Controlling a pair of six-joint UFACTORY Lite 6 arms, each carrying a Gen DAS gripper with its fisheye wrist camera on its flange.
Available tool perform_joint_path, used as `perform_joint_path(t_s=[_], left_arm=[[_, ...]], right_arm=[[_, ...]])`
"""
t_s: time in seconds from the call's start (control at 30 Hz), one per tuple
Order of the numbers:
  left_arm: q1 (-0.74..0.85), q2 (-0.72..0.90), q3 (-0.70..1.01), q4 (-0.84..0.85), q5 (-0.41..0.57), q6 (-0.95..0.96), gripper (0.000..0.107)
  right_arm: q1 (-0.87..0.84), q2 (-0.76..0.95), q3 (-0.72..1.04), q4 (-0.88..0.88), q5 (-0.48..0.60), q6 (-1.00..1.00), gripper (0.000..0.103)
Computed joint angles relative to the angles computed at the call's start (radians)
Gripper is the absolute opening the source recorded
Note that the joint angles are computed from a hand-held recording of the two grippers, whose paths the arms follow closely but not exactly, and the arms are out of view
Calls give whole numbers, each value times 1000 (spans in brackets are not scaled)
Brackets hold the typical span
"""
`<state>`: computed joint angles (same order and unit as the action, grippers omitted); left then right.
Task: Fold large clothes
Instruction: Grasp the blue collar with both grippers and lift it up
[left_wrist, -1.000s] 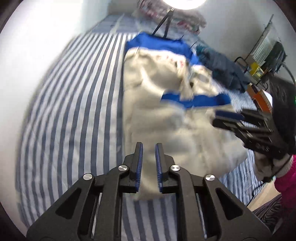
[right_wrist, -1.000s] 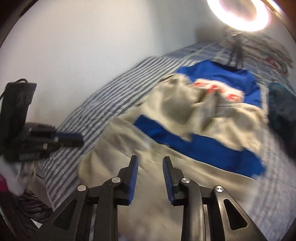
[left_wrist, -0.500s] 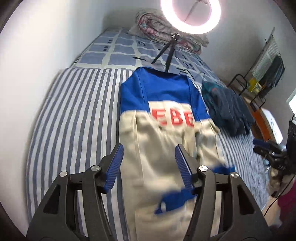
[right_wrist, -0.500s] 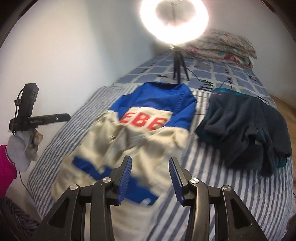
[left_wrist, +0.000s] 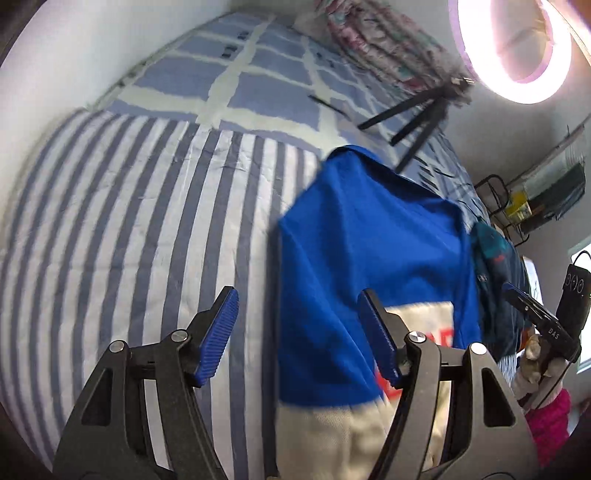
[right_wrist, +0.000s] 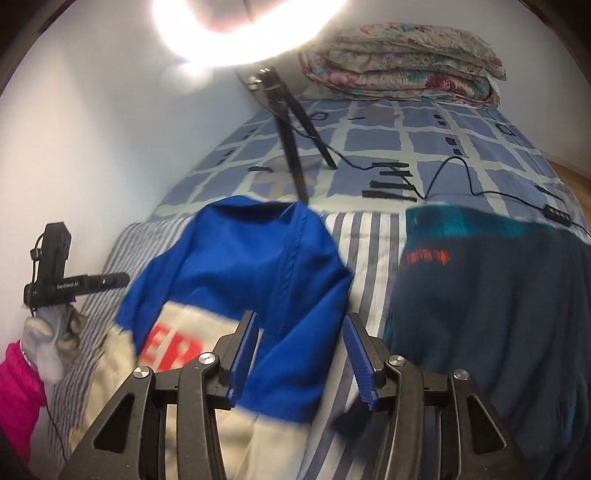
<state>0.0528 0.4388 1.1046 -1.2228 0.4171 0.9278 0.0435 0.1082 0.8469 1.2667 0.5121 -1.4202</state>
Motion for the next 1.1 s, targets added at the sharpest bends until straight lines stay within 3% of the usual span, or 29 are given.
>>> perform_joint_path(t_s=[0.23, 0.27, 0.37, 0.43, 0.5, 0.53, 0.57, 0.63, 0.67, 0.9, 1.1], left_arm=[[-15, 278, 320, 78, 41, -75, 69], [-23, 304, 361, 90, 46, -88, 69], [-49, 348, 442, 135, 62, -121, 68], [-90, 371, 482, 217, 40, -164, 55], [-125, 391, 511, 317, 5, -228, 29], [-135, 385, 507, 330, -8, -226, 21], [-139, 384, 507, 319, -5, -210, 7], [-148, 359, 475, 295, -29, -181, 5], [-156, 339, 454, 298, -49, -181, 3], [-181, 174, 286, 127, -131, -19, 1], [-201, -61, 92, 20, -147, 72, 1]], right_arm=[[138, 246, 204, -36, -174, 61, 54], [147, 275, 230, -43, -184, 83, 60], [150, 343, 297, -73, -169, 143, 62], [153, 363, 314, -90, -167, 168, 62], [153, 379, 335, -114, -158, 195, 58], [153, 373, 325, -109, -157, 187, 52], [150, 375, 330, -112, -138, 184, 31], [143, 385, 346, -135, -93, 213, 8], [154, 366, 327, -124, -117, 200, 4], [164, 221, 194, 80, -148, 15, 0], [128, 25, 82, 84, -75, 26, 0]])
